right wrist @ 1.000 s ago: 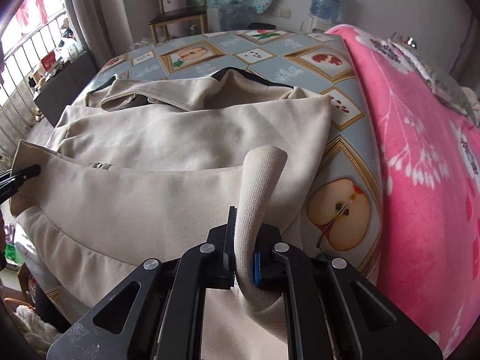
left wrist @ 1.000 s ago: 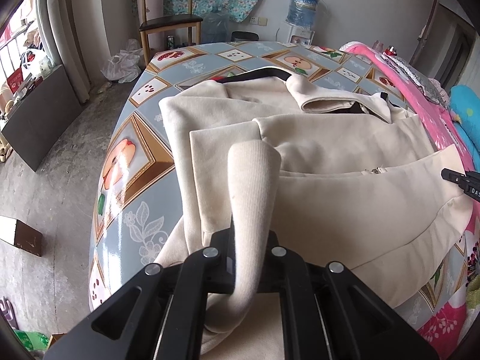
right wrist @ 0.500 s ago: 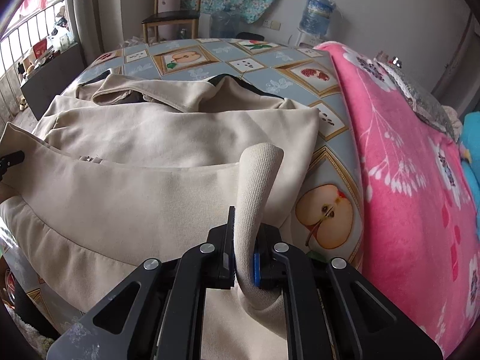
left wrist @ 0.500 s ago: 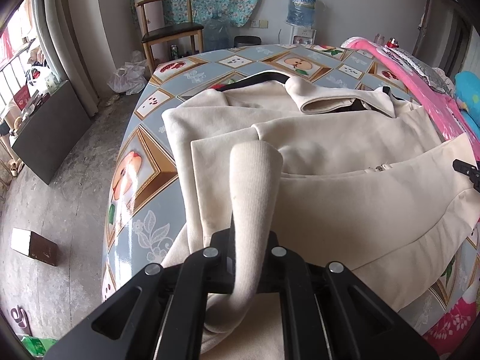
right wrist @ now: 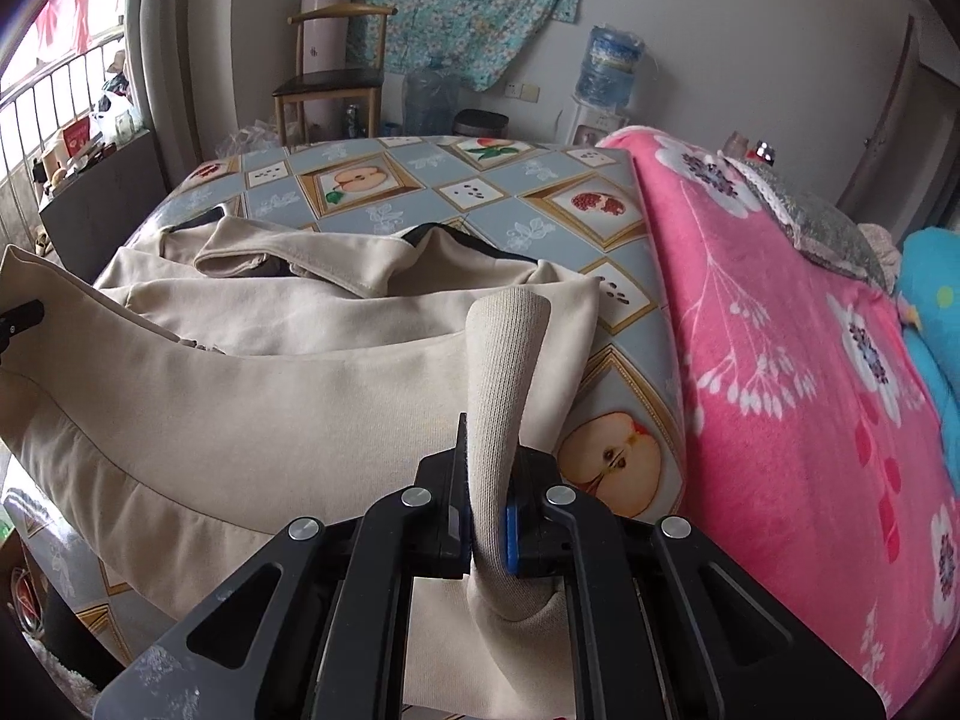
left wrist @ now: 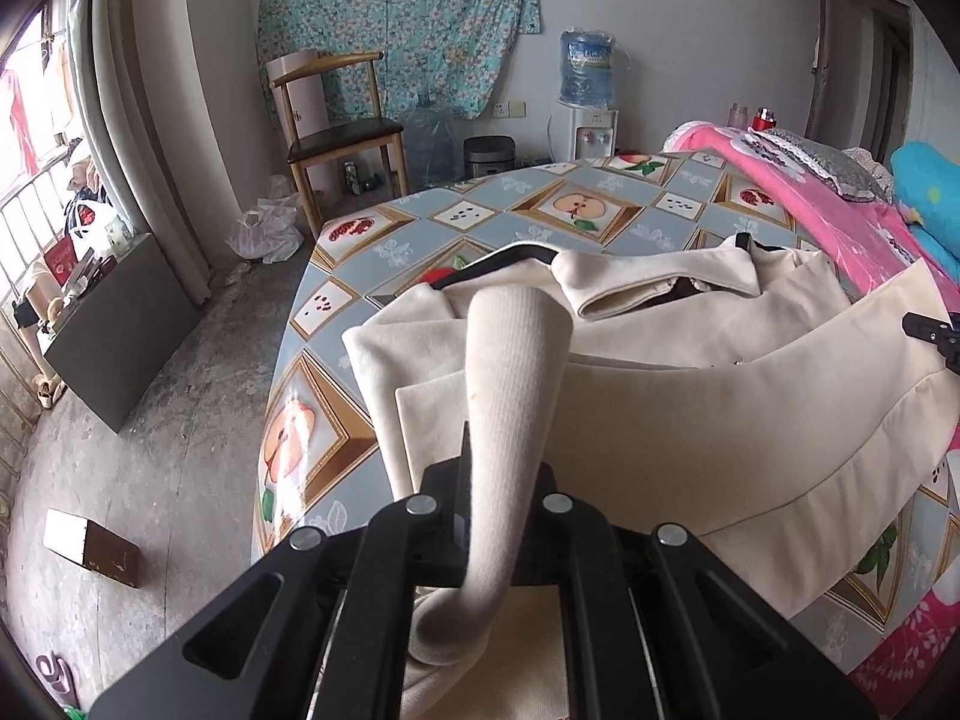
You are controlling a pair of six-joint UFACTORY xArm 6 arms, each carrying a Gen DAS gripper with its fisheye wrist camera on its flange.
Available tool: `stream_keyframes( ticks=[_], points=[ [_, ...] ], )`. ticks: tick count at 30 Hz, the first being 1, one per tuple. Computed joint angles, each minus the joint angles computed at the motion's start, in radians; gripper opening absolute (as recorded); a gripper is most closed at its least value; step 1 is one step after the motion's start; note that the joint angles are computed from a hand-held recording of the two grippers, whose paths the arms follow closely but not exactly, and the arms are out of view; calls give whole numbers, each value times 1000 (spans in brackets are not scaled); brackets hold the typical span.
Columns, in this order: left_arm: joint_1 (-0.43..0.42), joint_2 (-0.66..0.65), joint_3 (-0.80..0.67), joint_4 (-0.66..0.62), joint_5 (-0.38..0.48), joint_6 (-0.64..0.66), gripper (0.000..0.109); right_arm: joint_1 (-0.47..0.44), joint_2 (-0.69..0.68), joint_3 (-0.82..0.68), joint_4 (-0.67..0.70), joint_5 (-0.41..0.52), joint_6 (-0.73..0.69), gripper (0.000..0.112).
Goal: Fold large clothes
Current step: 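Lift the jacket with both grippers and fold it over onto itself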
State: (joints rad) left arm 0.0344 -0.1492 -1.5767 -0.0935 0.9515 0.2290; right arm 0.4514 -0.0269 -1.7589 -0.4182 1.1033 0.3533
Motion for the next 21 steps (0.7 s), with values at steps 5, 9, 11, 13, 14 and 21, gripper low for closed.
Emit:
stream_keyframes(
  ticks=[5,9,11,13,14,21],
  points=[
    [0,16,-26,2,-10,3,5,-4,17,-30,-2,-12,15,7],
    [2,29,-41,6,-11,5,5,-4,32,-46,-4,-16,18,7],
    [0,32,-45,13,-12,5,5,-3,38,-53,-6,-15,20,7],
    [-3,39,-53,22,-10,2,5,-3,37,-53,-5,-15,21,7],
    [-4,42,-56,27,-9,1,5,-3,38,-55,-4,-17,21,7],
    [-23,88,-122,72,26,-20,5,-13,56,-82,4,-15,9,7]
  ],
)
